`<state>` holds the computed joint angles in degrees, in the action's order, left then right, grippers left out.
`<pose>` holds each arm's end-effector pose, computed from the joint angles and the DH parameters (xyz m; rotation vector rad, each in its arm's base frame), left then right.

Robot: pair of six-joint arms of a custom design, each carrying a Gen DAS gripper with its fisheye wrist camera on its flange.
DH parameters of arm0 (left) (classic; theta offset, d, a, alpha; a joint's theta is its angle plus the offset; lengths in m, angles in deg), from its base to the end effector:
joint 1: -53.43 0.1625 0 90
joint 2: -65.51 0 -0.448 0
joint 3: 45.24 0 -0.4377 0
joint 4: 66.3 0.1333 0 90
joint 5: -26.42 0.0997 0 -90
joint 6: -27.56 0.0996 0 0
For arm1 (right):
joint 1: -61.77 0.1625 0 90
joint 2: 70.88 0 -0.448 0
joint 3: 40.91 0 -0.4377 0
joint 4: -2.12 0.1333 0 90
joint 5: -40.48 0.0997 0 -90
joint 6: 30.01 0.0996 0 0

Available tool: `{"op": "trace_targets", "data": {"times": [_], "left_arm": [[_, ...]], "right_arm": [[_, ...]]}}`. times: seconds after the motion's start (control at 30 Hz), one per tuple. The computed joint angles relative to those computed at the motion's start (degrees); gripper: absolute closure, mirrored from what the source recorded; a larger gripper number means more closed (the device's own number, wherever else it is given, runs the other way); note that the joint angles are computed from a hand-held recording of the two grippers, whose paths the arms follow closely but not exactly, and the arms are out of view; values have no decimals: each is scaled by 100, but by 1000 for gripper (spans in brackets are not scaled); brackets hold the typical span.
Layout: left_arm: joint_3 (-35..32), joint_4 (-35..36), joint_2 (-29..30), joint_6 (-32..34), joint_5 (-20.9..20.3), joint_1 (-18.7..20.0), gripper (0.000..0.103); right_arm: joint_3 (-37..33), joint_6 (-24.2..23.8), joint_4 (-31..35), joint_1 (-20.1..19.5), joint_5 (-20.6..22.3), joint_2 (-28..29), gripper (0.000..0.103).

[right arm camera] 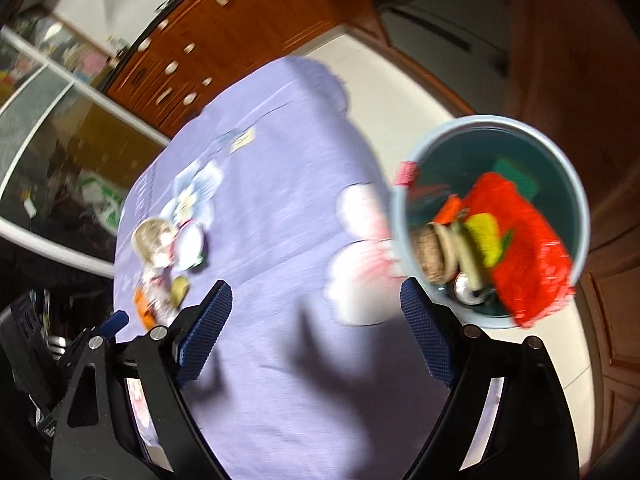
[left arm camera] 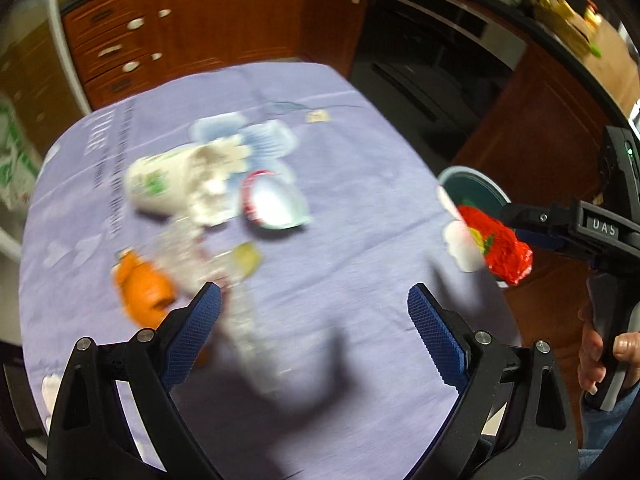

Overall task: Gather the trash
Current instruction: 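Move both empty grippers back to the trash on the table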

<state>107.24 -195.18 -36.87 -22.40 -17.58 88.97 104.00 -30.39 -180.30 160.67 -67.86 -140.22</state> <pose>-0.0998 -0.3232 0.1770 0.1959 2.4146 -0.6662 0.1611 -0.3695 0.0962 0.1604 -2.8074 0.4489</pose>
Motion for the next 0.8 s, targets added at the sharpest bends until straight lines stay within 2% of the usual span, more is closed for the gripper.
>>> {"op": "trace_targets", "data": {"times": [0.3,0.43,0.6,0.8], "left_arm": [[393,1887,-2450,-637,299,227,9],[459,2539,-3288,-687,335,450,9],[534,2793,-3966,-463,313,777,9],[583,2344,-4158,108,252,1229,9]], "right_arm": [[-604,348,371,981,-17,1064,21],[-939,415,592,1284,62,1559,21],[-1342,475,854,1558,156,2164,21],[-1725,470,1026,1786,123,2715,21]]}}
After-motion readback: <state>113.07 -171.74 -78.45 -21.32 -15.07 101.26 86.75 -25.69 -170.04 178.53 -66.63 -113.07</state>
